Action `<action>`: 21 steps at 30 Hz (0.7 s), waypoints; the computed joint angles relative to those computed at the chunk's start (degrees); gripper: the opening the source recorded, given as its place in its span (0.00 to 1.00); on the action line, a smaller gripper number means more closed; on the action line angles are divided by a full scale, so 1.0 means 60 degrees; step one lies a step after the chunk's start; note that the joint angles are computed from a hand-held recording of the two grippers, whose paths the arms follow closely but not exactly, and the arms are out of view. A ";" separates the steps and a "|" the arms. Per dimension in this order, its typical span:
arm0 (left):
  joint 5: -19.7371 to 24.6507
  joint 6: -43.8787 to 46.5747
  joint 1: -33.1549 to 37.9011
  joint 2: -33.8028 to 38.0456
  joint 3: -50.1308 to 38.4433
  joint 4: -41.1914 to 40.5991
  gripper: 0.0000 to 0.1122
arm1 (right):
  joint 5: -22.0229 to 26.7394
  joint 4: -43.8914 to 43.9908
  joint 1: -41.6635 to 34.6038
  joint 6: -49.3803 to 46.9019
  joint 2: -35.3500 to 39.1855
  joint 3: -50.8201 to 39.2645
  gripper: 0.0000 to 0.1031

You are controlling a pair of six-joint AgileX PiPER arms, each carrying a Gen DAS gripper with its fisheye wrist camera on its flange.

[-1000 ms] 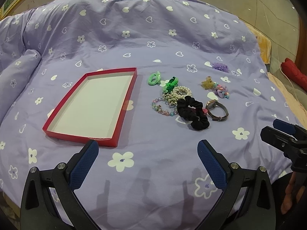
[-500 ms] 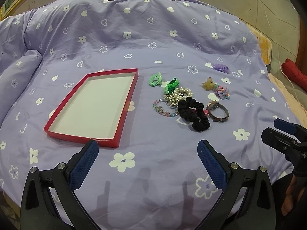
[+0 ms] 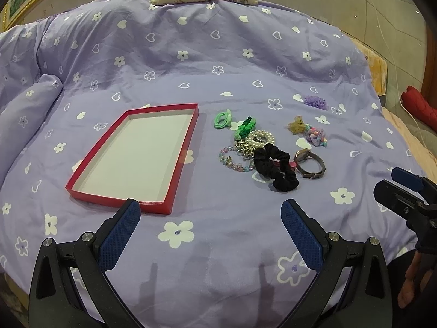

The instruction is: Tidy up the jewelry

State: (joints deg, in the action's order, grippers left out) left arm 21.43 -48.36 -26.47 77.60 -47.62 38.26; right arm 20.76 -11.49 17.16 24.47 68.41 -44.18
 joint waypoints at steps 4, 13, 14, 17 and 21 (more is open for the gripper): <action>-0.0010 0.0040 0.0011 -0.0002 -0.0005 -0.0038 0.92 | -0.0041 0.0118 -0.0041 -0.0138 0.0047 -0.0004 1.00; -0.0007 -0.0042 -0.0012 -0.0001 -0.0004 0.0034 0.92 | -0.0123 -0.0289 0.0099 0.0271 0.0014 0.0070 1.00; -0.0007 -0.0042 -0.0012 -0.0001 -0.0004 0.0034 0.92 | -0.0127 -0.0289 0.0109 0.0280 -0.0001 0.0095 1.00; -0.0016 -0.0031 -0.0009 -0.0001 0.0003 0.0033 0.92 | -0.0117 -0.0353 0.0130 0.0332 -0.0005 0.0101 0.99; 0.0002 -0.0003 -0.0022 -0.0010 -0.0013 -0.0021 0.92 | -0.0099 -0.0274 0.0127 0.0249 0.0020 0.0079 1.00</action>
